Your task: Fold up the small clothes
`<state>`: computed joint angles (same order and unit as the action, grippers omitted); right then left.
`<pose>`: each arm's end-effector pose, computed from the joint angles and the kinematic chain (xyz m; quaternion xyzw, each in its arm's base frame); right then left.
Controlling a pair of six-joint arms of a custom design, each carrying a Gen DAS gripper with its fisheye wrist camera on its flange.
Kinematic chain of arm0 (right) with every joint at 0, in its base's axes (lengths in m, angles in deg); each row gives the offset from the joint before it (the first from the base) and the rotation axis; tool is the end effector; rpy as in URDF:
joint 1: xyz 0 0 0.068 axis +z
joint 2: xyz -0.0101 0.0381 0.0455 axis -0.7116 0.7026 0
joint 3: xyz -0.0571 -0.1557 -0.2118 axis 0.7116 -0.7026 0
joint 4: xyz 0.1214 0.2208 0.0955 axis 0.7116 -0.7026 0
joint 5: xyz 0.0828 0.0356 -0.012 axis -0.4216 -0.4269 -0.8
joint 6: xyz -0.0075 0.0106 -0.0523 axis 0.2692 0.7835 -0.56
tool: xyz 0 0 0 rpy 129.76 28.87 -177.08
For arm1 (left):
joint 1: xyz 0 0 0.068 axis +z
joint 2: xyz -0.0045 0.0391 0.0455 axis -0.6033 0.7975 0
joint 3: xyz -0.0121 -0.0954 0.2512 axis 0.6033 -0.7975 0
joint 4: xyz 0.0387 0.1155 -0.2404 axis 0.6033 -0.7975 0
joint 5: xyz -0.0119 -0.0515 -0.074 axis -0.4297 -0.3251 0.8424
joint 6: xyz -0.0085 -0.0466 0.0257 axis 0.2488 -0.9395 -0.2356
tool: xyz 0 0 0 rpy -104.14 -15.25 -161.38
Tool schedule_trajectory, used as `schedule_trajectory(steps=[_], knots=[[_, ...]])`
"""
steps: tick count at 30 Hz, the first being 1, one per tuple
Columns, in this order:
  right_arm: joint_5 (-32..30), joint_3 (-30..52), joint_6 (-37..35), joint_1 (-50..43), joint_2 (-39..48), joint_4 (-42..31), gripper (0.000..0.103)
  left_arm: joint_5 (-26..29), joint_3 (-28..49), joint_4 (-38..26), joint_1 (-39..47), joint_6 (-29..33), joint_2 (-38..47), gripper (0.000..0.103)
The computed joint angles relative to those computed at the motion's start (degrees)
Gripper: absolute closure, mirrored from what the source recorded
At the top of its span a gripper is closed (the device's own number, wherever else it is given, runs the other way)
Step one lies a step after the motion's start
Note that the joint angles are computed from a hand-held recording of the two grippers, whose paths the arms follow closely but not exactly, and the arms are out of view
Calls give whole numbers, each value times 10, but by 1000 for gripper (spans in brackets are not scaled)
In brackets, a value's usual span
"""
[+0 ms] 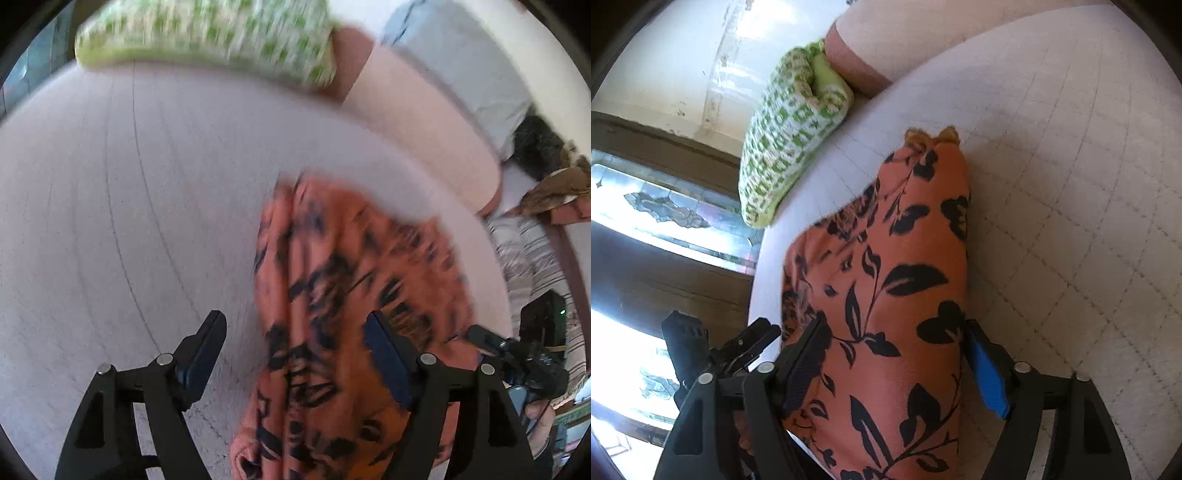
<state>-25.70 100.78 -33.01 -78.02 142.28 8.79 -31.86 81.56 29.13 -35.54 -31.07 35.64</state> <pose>0.2573 -0.1341 0.1921 0.2348 0.8752 0.3429 0.2475 0.3864 -0.0085 0.1626 0.1395 0.9401 -0.2527 0.1817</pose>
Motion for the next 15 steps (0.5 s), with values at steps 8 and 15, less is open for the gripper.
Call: schedule_trajectory(steps=[8,15], knots=[[30,-5,7,49,11,14,63,4,4,-14,-16,25,-10,74],[15,37,-76,1,-65,-83,65,39,-50,24,-48,0,-126,76]])
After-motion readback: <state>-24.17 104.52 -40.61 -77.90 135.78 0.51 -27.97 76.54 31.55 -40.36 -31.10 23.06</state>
